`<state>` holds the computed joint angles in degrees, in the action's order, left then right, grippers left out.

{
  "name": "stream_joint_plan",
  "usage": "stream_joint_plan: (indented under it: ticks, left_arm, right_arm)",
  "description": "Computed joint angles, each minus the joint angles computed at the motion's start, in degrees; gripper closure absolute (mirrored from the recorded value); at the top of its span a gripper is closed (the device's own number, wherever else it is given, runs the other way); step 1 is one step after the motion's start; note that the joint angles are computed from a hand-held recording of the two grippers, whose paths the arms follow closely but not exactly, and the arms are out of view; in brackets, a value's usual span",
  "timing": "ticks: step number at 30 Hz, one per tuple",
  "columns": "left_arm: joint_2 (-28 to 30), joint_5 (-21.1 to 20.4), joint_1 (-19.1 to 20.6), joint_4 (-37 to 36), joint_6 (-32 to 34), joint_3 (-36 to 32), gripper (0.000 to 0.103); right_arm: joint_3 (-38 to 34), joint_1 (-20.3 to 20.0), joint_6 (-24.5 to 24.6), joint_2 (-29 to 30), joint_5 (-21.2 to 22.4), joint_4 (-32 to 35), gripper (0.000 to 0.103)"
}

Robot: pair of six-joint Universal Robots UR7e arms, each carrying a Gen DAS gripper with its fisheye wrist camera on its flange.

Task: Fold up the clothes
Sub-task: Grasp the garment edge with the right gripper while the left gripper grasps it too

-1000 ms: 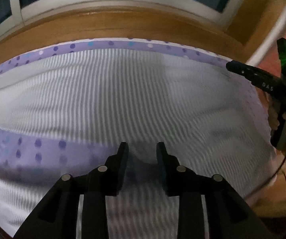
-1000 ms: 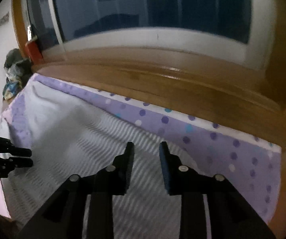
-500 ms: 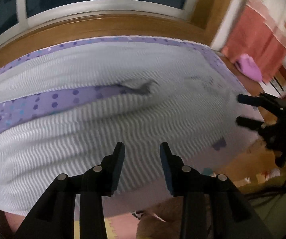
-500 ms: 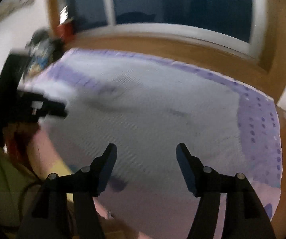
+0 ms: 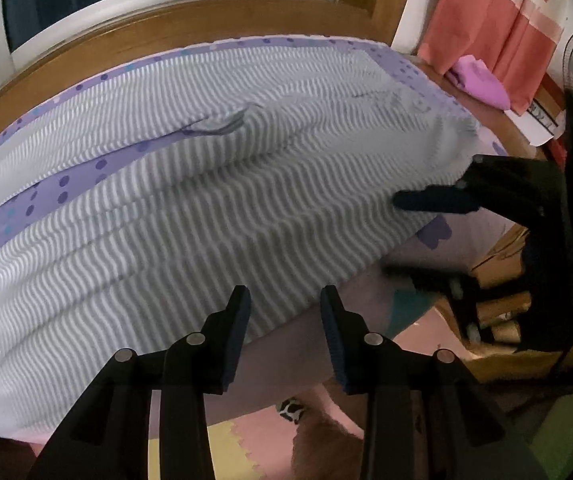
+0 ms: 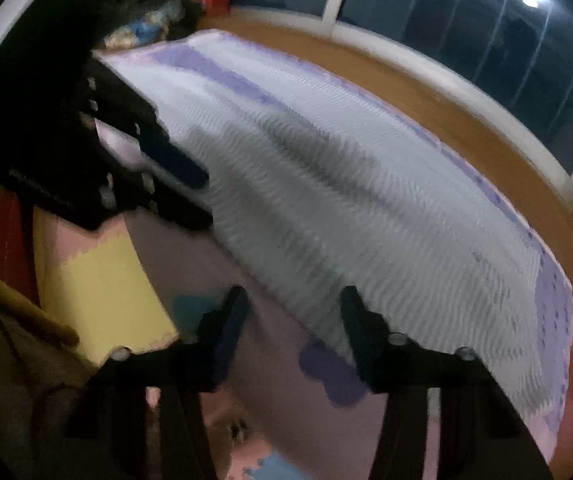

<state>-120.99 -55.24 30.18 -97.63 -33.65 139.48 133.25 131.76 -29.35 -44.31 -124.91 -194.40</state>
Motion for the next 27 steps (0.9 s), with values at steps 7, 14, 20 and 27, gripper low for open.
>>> stream_joint_plan:
  ticks: [7,14,20,27]
  left_arm:
    - [-0.3,0.9,-2.6,-0.7,3.6,1.1,0.066]
    - [4.9,6.0,-2.9,-4.5,6.1,2.3,0.066]
    - [6.1,7.5,-0.8,-7.5,3.9,1.7,0.101]
    - [3.6,4.6,-3.7,-4.2,0.4,0.5,0.101]
  right_arm:
    - [-0.8,-2.2,4.3,-2.4,5.5,3.7,0.1]
    - [-1.0,-5.8,9.0,-7.1,13.7,8.2,0.1]
    - [-0.3,-4.6,8.9,-8.5,11.7,8.5,0.1]
    - [5.0,-1.4,-1.2,-10.2,-10.5,2.2,0.049]
